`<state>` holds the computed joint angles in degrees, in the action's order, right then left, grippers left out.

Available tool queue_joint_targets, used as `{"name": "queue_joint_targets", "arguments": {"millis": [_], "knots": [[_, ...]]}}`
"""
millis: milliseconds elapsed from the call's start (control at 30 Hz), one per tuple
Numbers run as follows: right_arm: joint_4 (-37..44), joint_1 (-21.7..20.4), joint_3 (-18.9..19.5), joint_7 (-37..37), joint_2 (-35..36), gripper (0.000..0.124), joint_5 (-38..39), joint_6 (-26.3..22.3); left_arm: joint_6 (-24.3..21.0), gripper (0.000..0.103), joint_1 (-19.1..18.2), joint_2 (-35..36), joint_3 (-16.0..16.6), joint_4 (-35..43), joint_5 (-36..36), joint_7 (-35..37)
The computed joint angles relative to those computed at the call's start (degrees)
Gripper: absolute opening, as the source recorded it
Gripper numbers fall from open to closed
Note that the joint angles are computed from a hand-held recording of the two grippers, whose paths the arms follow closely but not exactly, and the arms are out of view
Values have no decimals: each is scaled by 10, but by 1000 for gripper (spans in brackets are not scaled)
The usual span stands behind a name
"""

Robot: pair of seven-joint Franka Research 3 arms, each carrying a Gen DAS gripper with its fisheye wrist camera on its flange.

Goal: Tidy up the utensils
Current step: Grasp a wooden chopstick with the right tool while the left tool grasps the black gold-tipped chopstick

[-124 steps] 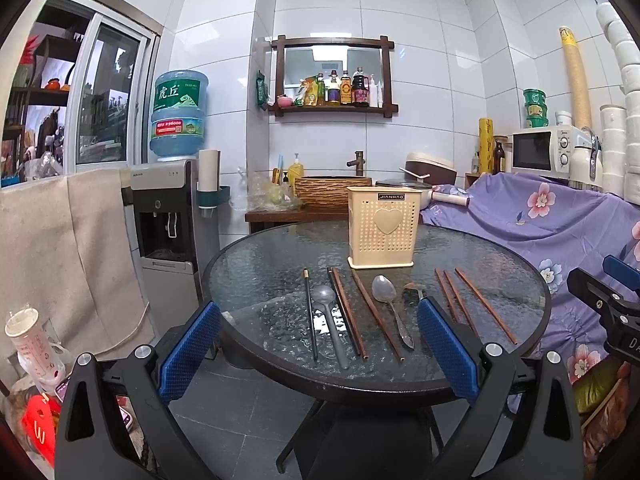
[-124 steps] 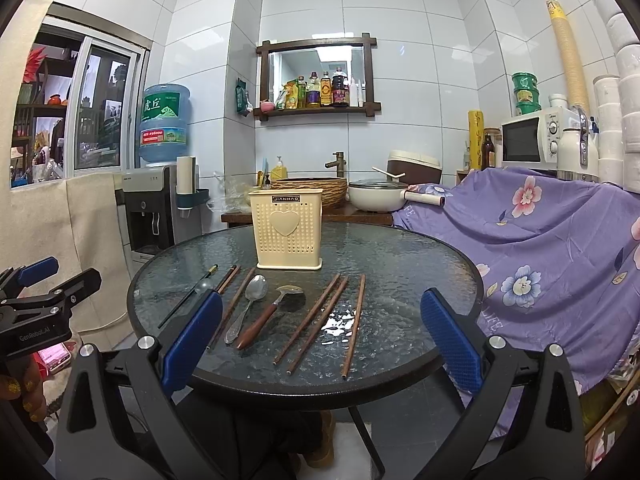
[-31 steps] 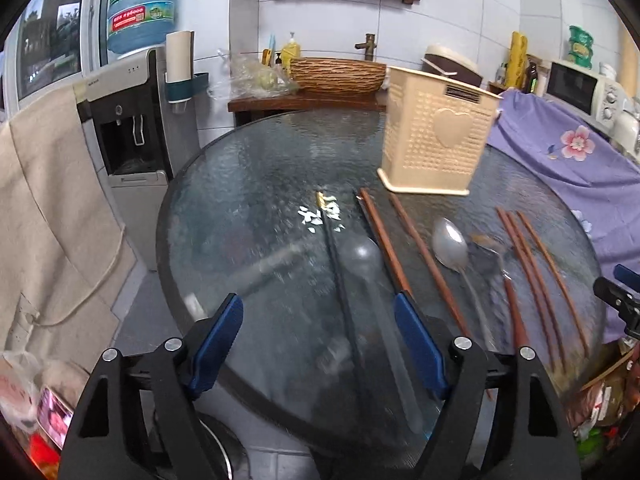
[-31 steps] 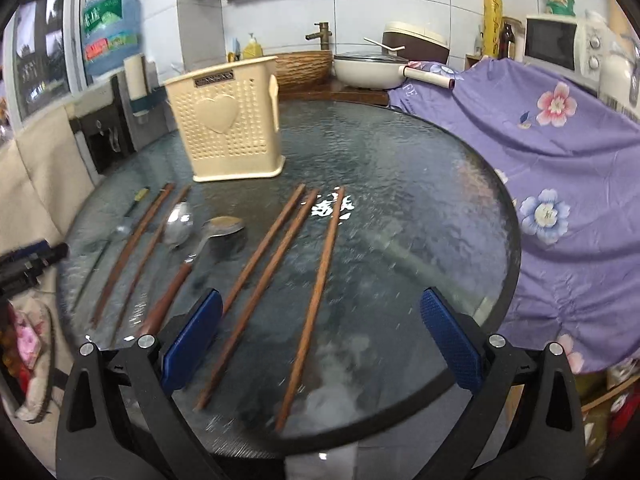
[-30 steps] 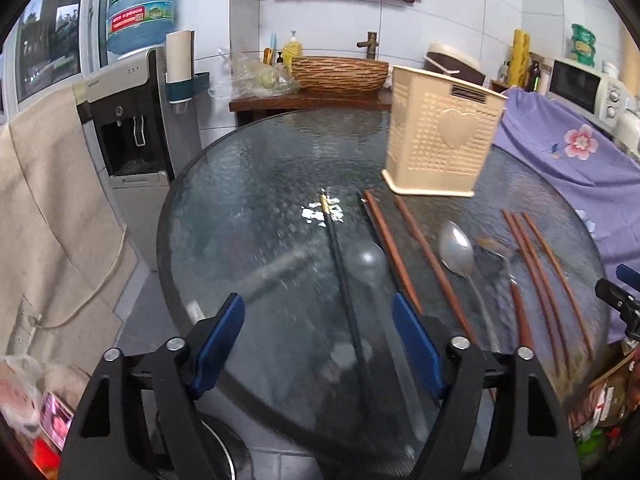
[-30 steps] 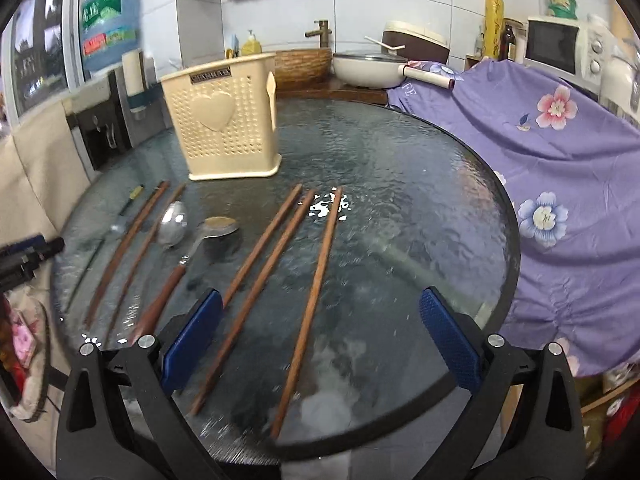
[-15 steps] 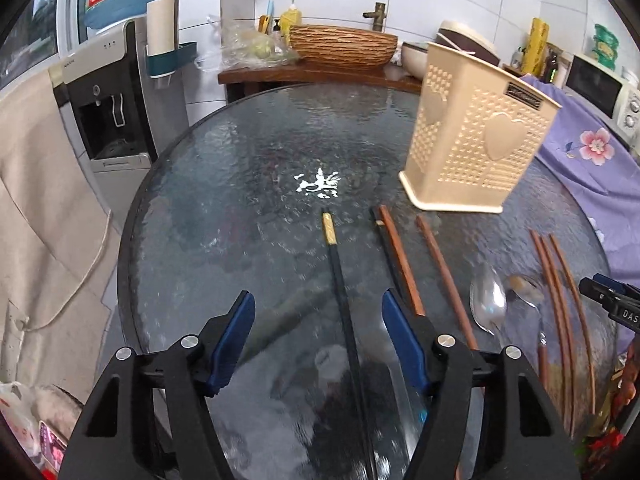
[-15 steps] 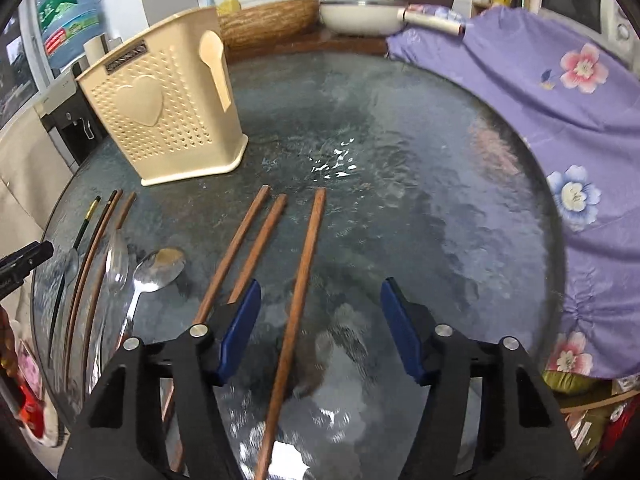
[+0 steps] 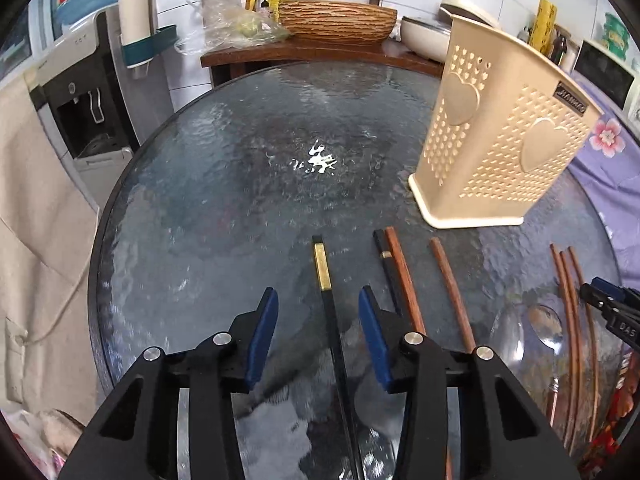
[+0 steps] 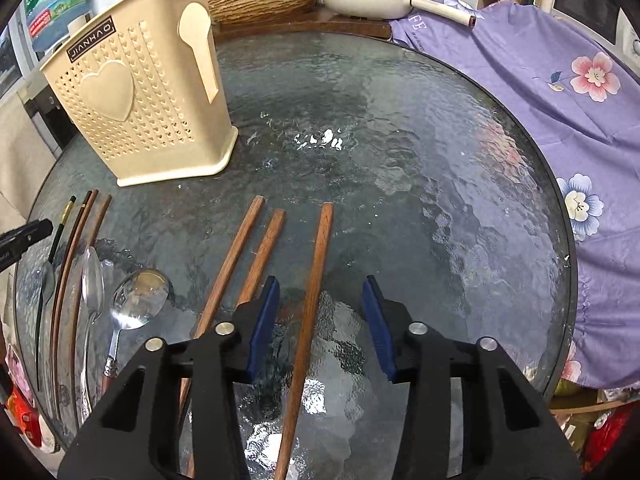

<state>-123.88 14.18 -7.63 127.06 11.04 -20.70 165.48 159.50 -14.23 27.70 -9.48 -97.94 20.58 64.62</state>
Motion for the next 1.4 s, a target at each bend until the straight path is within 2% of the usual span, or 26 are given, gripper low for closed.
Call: {"name": "queue_joint_targets", "arguments": {"millis": [167,300,500,767,867,933,1067,1200,1267,1400], "knots": [[23,-7,10,-21,15,42,27,-26,-50,37,-1,30,-6,51,-12,22],[34,-4,6,-25,22,41,32,-34,-71,32,-5,46,-7,74,-17,29],[46,10,-5,-1,30,38,5,-40,-73,28,-23,52,12,80,6,9],[53,15,-2,9,32,21,-4,-49,-81,26,-28,63,16,99,19,-5],[60,24,-5,22,34,13,-18,-60,-81,22,-34,65,19,102,28,-11],[61,30,-8,37,34,8,-32,-63,-81,15,-39,63,20,99,34,-17],[60,32,-8,54,34,7,-51,-63,-82,7,-52,60,28,97,52,-38],[37,1,15,12,27,7,14,-19,-74,7,-47,57,22,90,50,-51],[25,-30,45,-55,25,7,93,16,-65,7,-30,53,5,83,28,-36],[-4,-59,79,-153,7,7,202,73,-33,7,-29,28,13,53,34,-45]]}}
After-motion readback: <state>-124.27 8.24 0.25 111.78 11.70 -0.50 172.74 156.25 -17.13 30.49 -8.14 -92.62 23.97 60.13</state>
